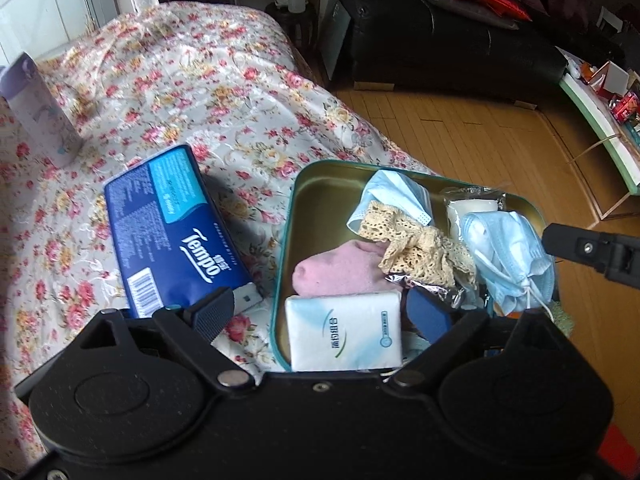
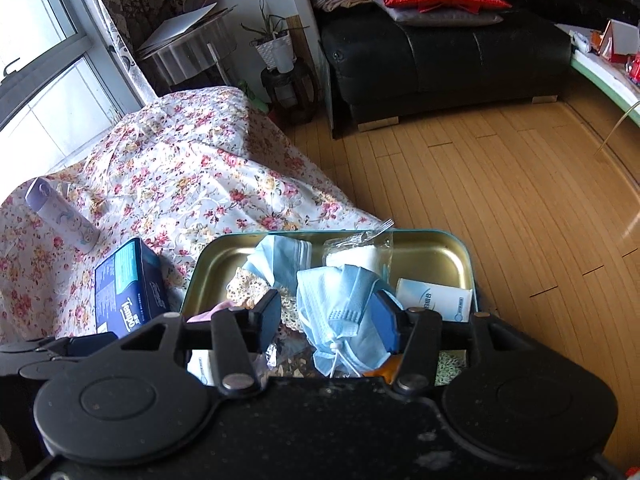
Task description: Organize soft objects
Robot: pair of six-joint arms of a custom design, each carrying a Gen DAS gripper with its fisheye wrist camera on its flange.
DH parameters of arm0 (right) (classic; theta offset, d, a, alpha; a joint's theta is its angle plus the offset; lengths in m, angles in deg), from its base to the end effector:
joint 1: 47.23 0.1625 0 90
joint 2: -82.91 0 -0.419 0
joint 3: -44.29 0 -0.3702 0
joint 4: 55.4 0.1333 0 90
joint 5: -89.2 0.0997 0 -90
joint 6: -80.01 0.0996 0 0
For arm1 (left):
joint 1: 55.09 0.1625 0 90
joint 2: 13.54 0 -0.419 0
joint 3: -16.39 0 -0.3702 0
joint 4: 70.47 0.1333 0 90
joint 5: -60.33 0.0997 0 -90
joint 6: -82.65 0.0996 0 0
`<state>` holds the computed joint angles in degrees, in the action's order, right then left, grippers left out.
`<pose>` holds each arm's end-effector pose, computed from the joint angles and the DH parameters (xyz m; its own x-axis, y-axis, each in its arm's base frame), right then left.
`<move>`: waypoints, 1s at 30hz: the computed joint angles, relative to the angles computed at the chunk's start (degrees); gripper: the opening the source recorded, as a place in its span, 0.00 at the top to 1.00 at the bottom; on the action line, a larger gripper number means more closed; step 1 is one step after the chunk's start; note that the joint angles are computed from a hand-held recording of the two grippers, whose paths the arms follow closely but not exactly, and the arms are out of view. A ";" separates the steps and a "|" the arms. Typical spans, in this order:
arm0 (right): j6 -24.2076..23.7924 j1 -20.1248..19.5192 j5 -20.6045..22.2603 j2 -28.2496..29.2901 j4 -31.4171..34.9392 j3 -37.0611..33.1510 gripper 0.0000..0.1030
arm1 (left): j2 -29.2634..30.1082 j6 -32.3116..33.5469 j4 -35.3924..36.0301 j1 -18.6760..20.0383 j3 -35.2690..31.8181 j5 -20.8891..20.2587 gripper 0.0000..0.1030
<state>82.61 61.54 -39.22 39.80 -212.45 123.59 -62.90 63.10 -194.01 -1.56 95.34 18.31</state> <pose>0.3026 -0.6685 0.2144 -0.8560 0.0865 0.5096 -0.2376 0.8097 -0.5366 -0.2487 -0.6852 0.2380 -0.7344 0.0677 -0.6754 0.3685 0.8754 -0.3129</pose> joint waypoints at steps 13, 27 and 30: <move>2.04 1.57 -2.61 -4.18 -3.20 7.63 0.50 | -3.16 -1.73 -1.60 -2.56 5.53 4.62 0.13; 5.21 3.31 -6.51 -6.79 -4.56 14.43 0.50 | -6.79 -4.09 -2.14 -4.44 11.39 4.90 0.13; 4.88 3.73 -7.18 -7.03 -4.65 15.28 0.49 | -7.50 -4.66 -2.03 -4.95 12.55 5.16 0.13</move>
